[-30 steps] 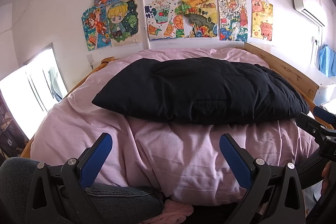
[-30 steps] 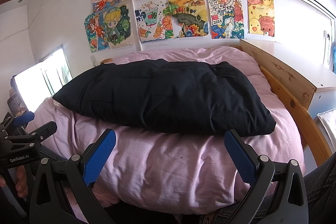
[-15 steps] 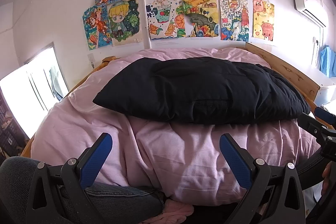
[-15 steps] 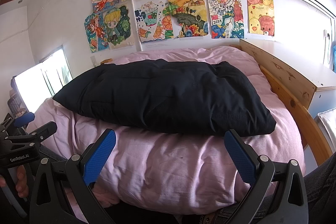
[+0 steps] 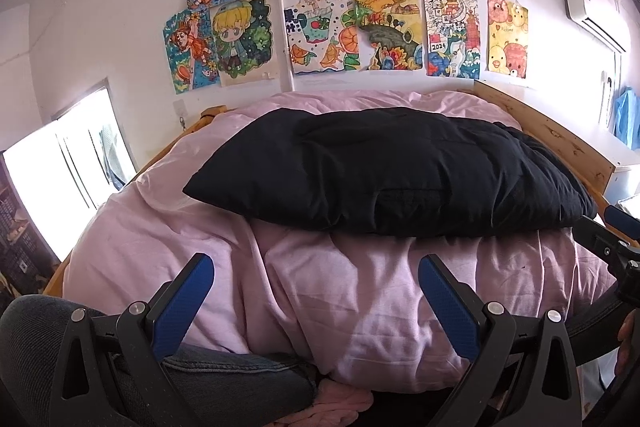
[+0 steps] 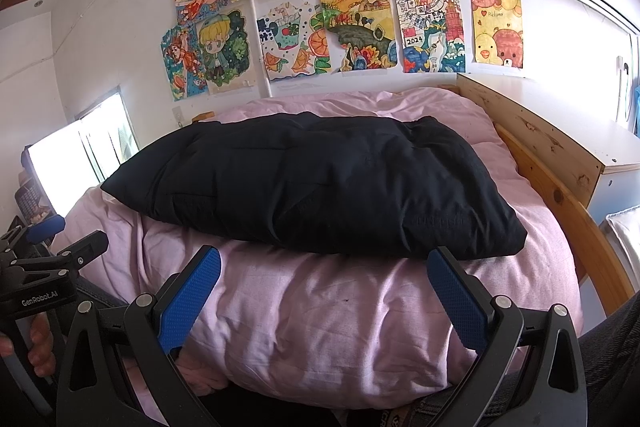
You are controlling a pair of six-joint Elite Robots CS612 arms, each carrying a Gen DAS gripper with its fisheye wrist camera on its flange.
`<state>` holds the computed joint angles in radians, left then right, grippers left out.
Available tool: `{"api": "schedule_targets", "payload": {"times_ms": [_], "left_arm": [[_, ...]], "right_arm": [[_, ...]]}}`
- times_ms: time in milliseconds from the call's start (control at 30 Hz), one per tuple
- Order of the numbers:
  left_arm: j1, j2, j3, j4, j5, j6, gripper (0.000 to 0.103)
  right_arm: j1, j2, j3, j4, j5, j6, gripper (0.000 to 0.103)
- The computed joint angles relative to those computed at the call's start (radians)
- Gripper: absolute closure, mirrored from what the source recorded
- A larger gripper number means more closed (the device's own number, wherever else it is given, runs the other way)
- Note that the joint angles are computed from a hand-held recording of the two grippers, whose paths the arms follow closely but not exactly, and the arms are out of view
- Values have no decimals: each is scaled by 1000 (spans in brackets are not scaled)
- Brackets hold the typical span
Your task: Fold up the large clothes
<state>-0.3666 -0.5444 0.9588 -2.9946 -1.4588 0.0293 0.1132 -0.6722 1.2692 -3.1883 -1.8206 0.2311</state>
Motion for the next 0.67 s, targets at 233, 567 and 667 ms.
{"api": "schedule_targets", "payload": {"times_ms": [233,567,667], "left_arm": [[-1,0,2,0,3,-1,0],[-1,1,1,2,2,1,0],[0,3,0,5,0,2,0]], "right_arm": [[1,1,-1,1,-1,2,1],[2,1,-2,2,-2,4,1],[2,1,-1,2,-3,4,1]]}}
